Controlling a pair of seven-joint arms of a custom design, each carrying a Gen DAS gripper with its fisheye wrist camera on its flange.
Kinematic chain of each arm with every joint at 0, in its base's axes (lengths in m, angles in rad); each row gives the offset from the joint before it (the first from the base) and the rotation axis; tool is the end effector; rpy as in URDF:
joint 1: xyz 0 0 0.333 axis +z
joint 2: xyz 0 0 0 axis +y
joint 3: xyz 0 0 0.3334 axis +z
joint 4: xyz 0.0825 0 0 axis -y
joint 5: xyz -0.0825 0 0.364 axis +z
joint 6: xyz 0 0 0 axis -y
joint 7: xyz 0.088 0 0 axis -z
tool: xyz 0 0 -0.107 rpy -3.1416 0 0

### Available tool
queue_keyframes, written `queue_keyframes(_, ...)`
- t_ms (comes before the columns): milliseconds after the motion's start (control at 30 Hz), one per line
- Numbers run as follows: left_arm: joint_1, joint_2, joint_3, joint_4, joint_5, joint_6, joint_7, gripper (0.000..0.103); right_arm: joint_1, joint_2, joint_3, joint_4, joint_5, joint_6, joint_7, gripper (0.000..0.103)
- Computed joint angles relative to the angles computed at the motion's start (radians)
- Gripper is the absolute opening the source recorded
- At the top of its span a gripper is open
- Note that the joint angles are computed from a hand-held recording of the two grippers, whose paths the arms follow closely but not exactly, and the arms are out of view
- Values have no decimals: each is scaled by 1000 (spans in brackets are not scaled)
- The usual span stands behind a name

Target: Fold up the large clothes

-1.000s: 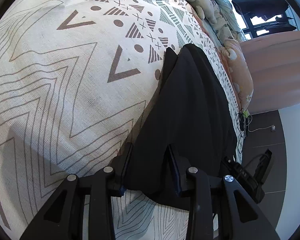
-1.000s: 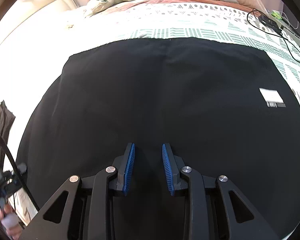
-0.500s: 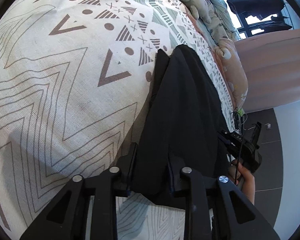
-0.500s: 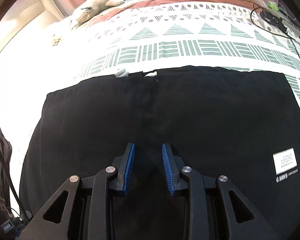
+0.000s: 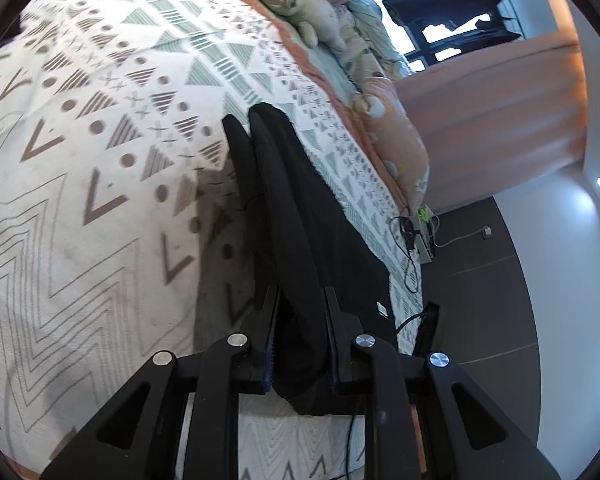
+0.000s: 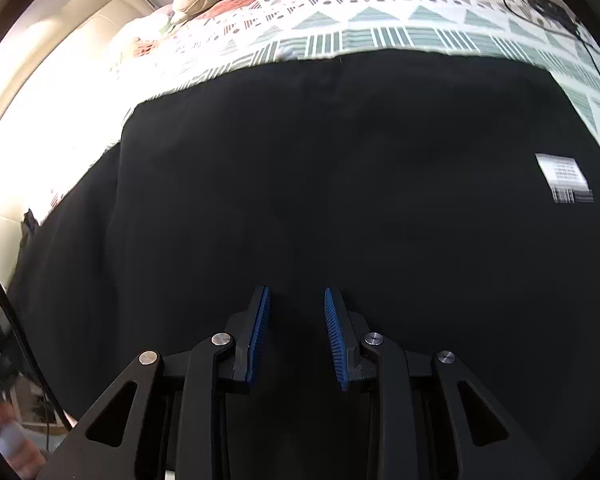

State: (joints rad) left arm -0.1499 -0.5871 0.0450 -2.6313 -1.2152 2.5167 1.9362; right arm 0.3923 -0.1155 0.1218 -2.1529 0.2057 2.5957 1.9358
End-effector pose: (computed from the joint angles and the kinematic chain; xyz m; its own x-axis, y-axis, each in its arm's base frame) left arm 0.3692 -0.0291 0.5030 0.1017 -0.5922 0.7993 -0.8211 -0.5036 -0.2687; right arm 0.4684 0.2627 0.5387 0.0846 -0.9361 -0.3415 -0.9041 0.0720 -0.4212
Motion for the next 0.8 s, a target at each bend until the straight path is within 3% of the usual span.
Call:
queue_keyframes(167,-32,-2,-14,50,-8,-12,11,21,23,-30,4,-64,51,26,-35,26)
queue_keyframes(367,-74,26,-43,126,1,-16,3,21,77,-42,-12,-145,239,100,-151,26)
queue_keyframes(533,-113,58,-79,185,19,-4,-12,21,95,-29,1,-179,272,150,-182,26)
queue_keyframes(667,-144,81,-104,227,39,11,-31,21,125,-56,-22,-217,450,181,-316,26)
queue_keyframes(800,-173,111,-130,271,83,27,-68,21,150,-98,-46,-272,581,273,-390,26)
